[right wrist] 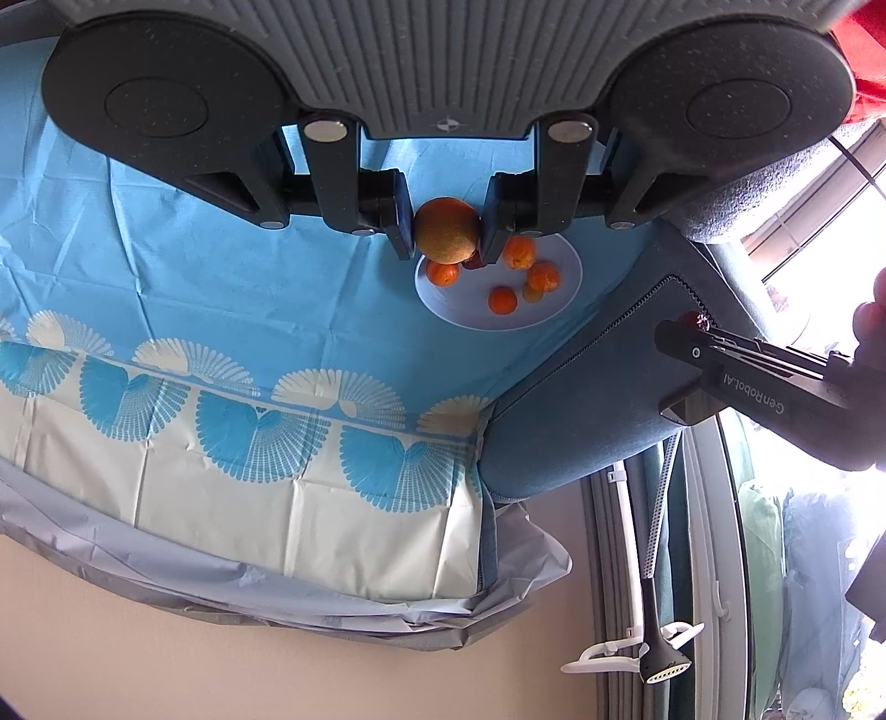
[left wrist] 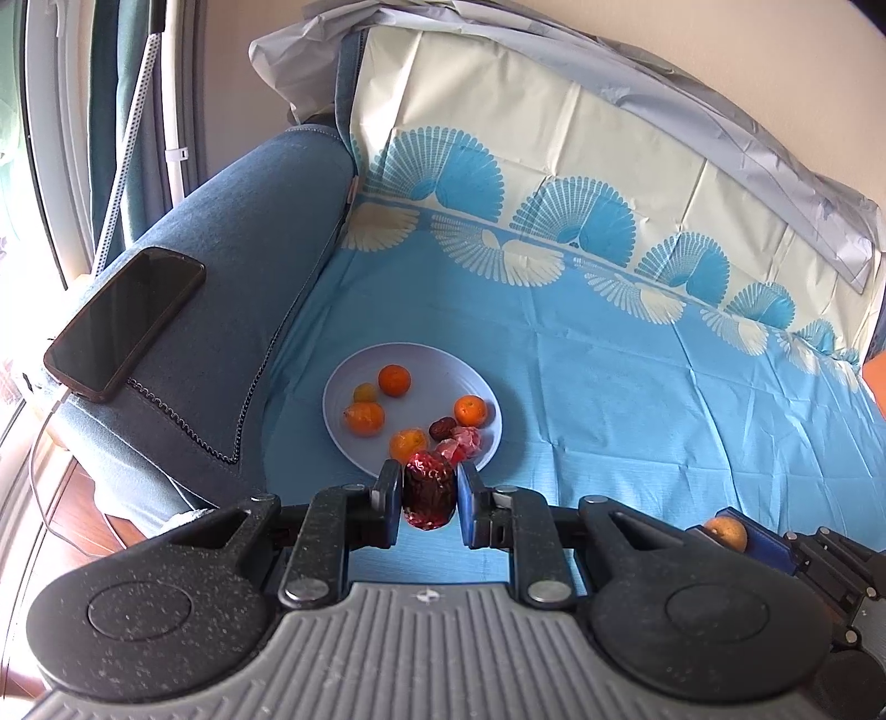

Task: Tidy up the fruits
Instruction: 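Carry jujube and longan to the plate and open both tools over it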

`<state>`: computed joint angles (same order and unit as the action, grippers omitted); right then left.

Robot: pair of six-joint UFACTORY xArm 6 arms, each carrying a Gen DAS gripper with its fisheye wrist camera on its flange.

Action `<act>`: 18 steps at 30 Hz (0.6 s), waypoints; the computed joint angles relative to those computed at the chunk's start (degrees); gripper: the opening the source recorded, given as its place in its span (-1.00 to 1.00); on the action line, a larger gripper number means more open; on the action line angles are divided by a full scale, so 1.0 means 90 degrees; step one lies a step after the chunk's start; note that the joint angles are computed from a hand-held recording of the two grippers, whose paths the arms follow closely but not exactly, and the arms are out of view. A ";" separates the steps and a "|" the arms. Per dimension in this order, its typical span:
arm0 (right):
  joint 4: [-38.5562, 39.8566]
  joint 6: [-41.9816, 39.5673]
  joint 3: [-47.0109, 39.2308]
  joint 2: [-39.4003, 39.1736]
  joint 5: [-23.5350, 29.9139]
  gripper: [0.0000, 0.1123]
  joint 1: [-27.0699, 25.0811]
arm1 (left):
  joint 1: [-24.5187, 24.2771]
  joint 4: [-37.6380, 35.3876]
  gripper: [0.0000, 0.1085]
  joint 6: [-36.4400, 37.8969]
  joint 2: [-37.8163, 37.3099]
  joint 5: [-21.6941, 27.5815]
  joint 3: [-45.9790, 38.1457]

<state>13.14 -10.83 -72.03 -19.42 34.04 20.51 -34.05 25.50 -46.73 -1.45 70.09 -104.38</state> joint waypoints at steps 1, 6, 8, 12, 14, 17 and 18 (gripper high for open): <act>-0.0004 -0.0008 -0.0016 0.0020 0.0025 -0.52 0.0002 | 0.0015 -0.0022 -0.59 0.0011 0.0025 0.0013 -0.0022; -0.0078 0.0052 -0.0147 0.0162 0.0180 -0.52 0.0018 | 0.0111 -0.0174 -0.59 0.0053 0.0143 0.0012 -0.0102; -0.0126 0.0091 -0.0212 0.0233 0.0244 -0.52 0.0039 | 0.0136 -0.0188 -0.59 0.0054 0.0182 0.0009 -0.0124; -0.0112 0.0023 -0.0380 0.0414 0.0379 -0.52 0.0048 | 0.0294 -0.0332 -0.59 0.0133 0.0294 0.0006 -0.0224; -0.0107 0.0018 -0.0482 0.0534 0.0410 -0.52 0.0054 | 0.0367 -0.0355 -0.59 0.0174 0.0354 -0.0003 -0.0275; -0.0055 0.0023 -0.0704 0.0777 0.0453 -0.52 0.0054 | 0.0489 -0.0411 -0.59 0.0261 0.0491 0.0006 -0.0416; -0.0048 0.0037 -0.0788 0.0869 0.0458 -0.52 0.0063 | 0.0532 -0.0442 -0.59 0.0299 0.0553 0.0014 -0.0484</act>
<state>12.71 -10.49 -79.12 -11.60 38.17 21.08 -29.26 21.52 -44.04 3.52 70.21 -108.74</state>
